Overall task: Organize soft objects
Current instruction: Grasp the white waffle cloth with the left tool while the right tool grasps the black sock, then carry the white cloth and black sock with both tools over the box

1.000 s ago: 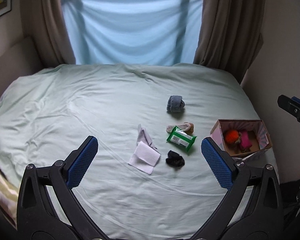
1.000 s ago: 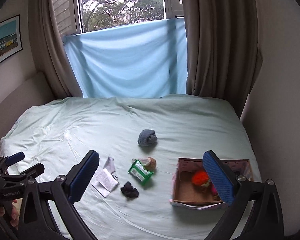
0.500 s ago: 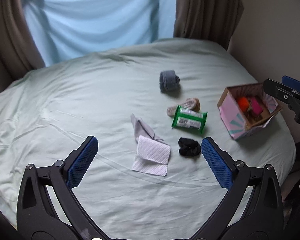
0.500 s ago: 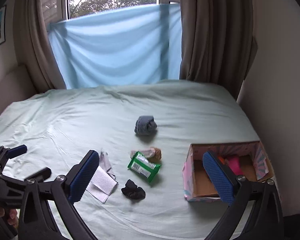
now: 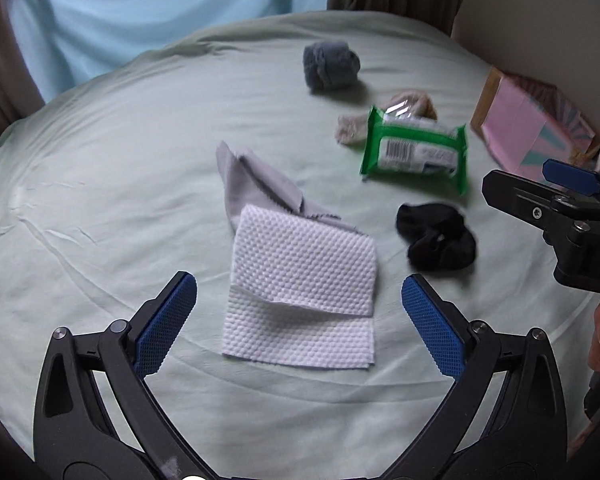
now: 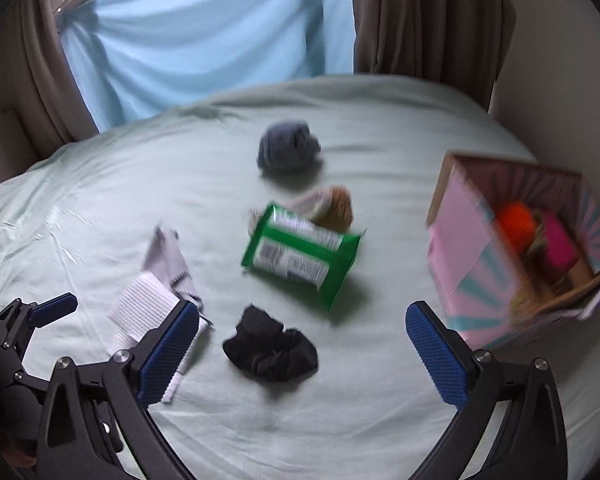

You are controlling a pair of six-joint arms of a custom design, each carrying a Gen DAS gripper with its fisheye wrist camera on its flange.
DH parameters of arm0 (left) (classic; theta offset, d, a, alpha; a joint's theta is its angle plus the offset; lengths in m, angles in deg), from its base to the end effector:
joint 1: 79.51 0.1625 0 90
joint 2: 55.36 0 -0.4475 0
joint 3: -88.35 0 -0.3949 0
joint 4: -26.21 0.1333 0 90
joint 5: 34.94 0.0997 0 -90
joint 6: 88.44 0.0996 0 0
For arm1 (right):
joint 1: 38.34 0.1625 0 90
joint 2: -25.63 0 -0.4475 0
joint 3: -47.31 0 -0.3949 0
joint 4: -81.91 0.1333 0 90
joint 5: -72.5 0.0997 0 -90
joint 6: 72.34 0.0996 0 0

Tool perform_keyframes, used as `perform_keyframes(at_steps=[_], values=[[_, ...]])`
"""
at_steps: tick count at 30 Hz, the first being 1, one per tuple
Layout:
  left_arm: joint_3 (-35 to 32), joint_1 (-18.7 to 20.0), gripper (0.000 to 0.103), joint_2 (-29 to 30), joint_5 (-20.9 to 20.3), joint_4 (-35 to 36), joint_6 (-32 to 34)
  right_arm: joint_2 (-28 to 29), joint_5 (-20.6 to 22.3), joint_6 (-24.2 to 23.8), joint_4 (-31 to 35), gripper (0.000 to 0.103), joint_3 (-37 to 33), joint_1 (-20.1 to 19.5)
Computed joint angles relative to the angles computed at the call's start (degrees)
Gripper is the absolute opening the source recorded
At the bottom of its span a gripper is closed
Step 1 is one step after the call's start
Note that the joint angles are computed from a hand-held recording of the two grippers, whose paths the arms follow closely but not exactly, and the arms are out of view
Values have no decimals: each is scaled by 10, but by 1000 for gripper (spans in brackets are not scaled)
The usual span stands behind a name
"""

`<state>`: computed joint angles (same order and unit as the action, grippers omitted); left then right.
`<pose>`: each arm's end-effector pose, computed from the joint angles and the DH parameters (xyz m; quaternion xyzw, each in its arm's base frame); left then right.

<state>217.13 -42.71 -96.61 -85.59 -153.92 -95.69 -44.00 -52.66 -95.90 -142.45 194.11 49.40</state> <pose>-0.2479 -0.4308 -0.0094 0.3604 0.8697 -0.1879 0.2801 0.0615 -0.3686 0.2366 0.0126 -0.8493 0.3855 0.3604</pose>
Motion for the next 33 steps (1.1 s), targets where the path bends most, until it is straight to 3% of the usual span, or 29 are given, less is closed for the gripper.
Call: perform_keyframes(at_steps=[4, 10, 13, 15, 19, 21, 26, 29, 33], values=[[-1, 16, 100, 25, -2, -14, 6, 53, 24, -10, -56, 103, 0, -29], [-8, 25, 97, 48, -4, -28, 24, 97, 40, -16, -87, 103, -9, -51], [-13, 28, 88, 55, -7, -37, 32, 106, 48, -19, -82, 93, -11, -59], [-16, 29, 75, 54, -10, -34, 33, 112, 45, -21, -78, 88, -13, -59], [-23, 31, 61, 57, -11, -32, 40, 120, 50, -21, -74, 74, -12, -61], [-20, 29, 44, 56, -15, -37, 47, 124, 43, -16, -75, 70, -16, -56], [-16, 19, 17, 56, -16, -35, 51, 138, 26, -21, -90, 47, -20, -45], [-14, 17, 10, 52, -16, -30, 42, 138, 28, -20, -80, 33, -22, -42], [-13, 15, 7, 41, -17, -12, 28, 133, 28, -13, -63, 27, -25, -38]])
